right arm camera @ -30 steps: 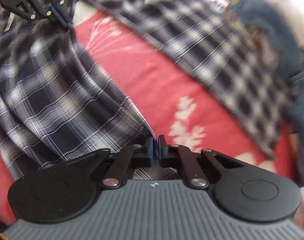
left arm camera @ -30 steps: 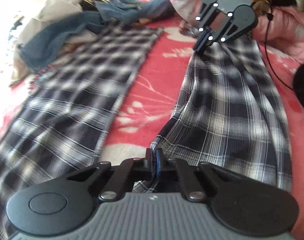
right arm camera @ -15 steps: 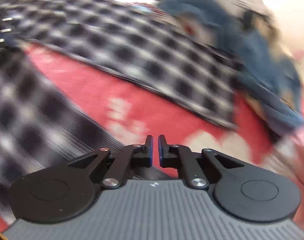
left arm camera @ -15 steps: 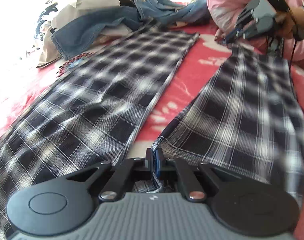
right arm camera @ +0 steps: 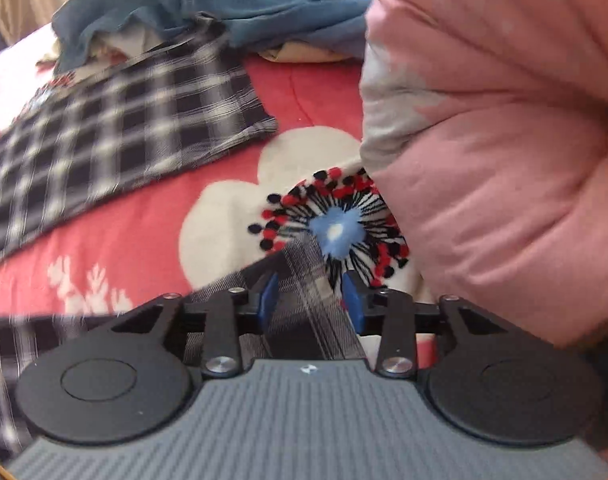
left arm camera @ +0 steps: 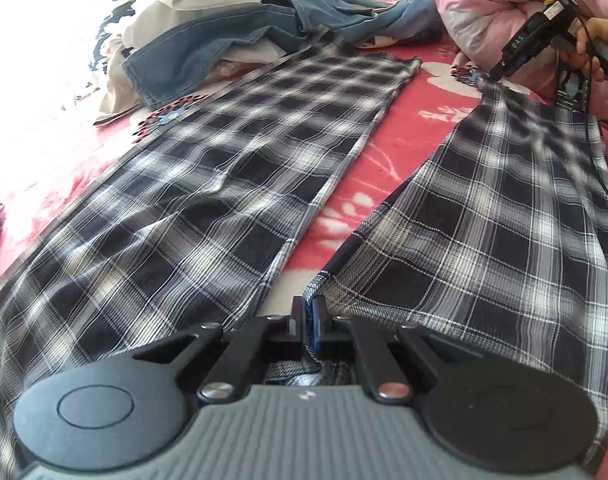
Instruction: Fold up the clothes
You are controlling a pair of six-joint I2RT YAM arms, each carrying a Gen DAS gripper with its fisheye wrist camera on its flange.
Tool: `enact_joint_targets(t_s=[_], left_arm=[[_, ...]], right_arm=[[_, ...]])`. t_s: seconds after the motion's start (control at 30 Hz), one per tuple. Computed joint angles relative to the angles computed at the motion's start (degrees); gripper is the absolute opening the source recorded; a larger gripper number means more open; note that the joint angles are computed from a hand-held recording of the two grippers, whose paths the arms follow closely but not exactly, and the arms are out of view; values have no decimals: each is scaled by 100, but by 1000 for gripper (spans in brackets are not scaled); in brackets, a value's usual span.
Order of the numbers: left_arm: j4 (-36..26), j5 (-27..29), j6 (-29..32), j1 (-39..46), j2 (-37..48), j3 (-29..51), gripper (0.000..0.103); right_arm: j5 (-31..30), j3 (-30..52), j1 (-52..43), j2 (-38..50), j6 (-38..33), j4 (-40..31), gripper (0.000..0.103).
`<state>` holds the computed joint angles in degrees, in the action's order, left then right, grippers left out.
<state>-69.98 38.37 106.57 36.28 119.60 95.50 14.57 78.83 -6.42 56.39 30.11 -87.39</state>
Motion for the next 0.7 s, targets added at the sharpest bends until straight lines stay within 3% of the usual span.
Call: enact_joint_targets(t_s=[0.17,0.2,0.23,0.27,0.3,0.53,0.7], left_arm=[[-36,-21,-134,44,92,148,4],[-51,-18,-115,54,108,168,4],[-60,-11,-90,62,121,182,4],[-80,-4,-74,69,143,210,4],[-105,1,-67,76,166,240,4],[-168,11,-216,67,192,300,4],[-128,2,-197,73,179,260,4]], right_arm=[[-969,-482,-993,-30,-481,359,45],[-964,-541,-912,-66,-411,395,39],[-898,-560,-739,-97,-324,419,23],[-848,-552,-549,-117,-246,434,15],[-731,-526,-308,-134,-128,445,8],[1611,-62,1557,7,1440,213,4],[2093,-260,1141,240,1698,209,6]])
